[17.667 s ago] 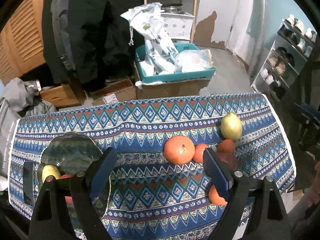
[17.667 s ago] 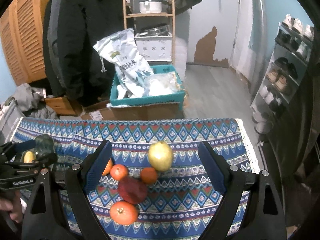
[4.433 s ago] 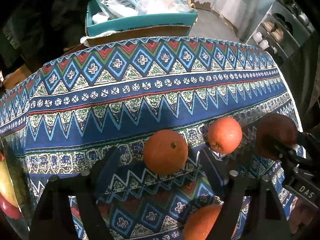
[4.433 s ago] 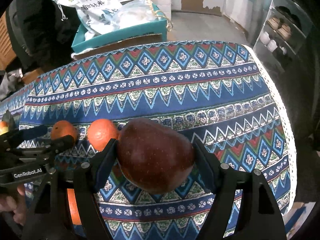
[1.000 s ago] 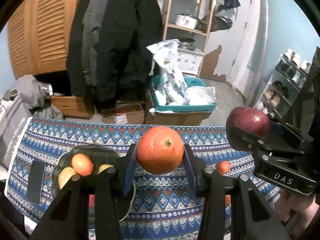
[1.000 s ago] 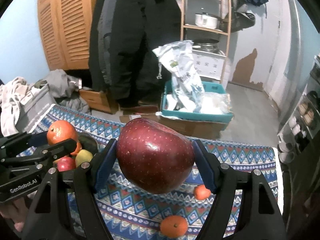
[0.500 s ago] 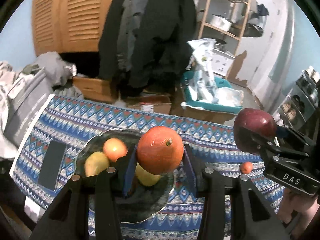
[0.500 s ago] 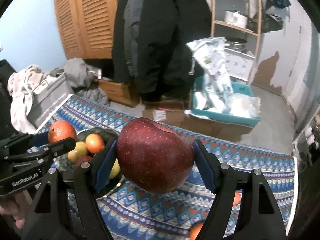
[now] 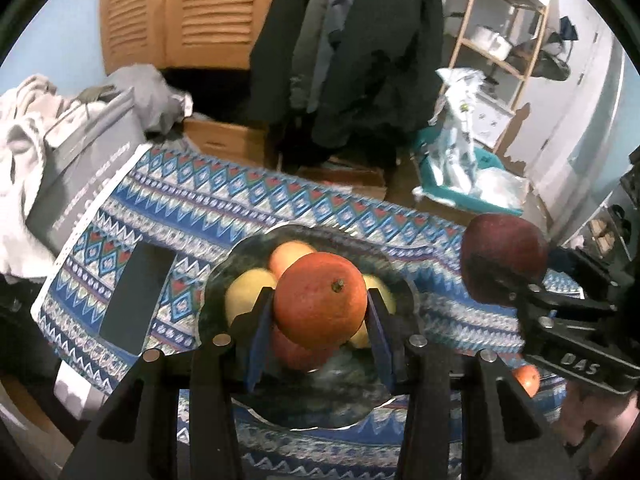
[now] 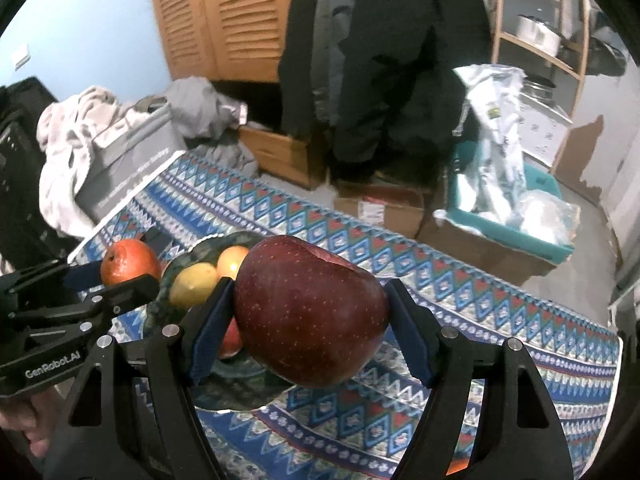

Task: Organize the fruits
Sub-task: 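Lift and carry the orange in the left tool and the red apple in the right tool to the bowl, then open the left tool to drop the orange into the bowl while the right tool releases the apple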

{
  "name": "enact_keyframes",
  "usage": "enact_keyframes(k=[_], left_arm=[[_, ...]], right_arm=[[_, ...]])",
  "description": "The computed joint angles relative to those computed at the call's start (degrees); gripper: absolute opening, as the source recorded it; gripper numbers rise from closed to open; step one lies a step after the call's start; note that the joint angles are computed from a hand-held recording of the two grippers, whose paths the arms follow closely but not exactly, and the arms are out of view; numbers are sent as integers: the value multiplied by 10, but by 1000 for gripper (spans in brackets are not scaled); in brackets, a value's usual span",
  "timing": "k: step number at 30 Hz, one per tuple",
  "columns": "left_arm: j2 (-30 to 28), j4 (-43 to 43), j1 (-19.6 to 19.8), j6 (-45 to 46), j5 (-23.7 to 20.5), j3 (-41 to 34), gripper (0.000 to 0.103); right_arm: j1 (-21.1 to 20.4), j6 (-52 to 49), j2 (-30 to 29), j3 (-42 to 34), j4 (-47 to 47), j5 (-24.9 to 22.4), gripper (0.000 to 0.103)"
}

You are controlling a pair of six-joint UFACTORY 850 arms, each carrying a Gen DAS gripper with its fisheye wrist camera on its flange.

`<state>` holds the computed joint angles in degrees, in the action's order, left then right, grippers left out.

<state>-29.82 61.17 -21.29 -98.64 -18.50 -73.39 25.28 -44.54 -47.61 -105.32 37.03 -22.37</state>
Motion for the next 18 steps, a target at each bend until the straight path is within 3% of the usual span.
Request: enact_keyframes(k=[6, 11, 18], left_arm=[[-14, -129, 18, 112, 13, 11, 45], [-20, -153, 23, 135, 16, 17, 46], [-40, -274, 32, 247, 12, 8, 45]], right_arm=[[11, 31, -28, -28, -33, -47, 76], [16, 55, -52, -50, -50, -85, 76], [22, 89, -80, -71, -85, -127, 76]])
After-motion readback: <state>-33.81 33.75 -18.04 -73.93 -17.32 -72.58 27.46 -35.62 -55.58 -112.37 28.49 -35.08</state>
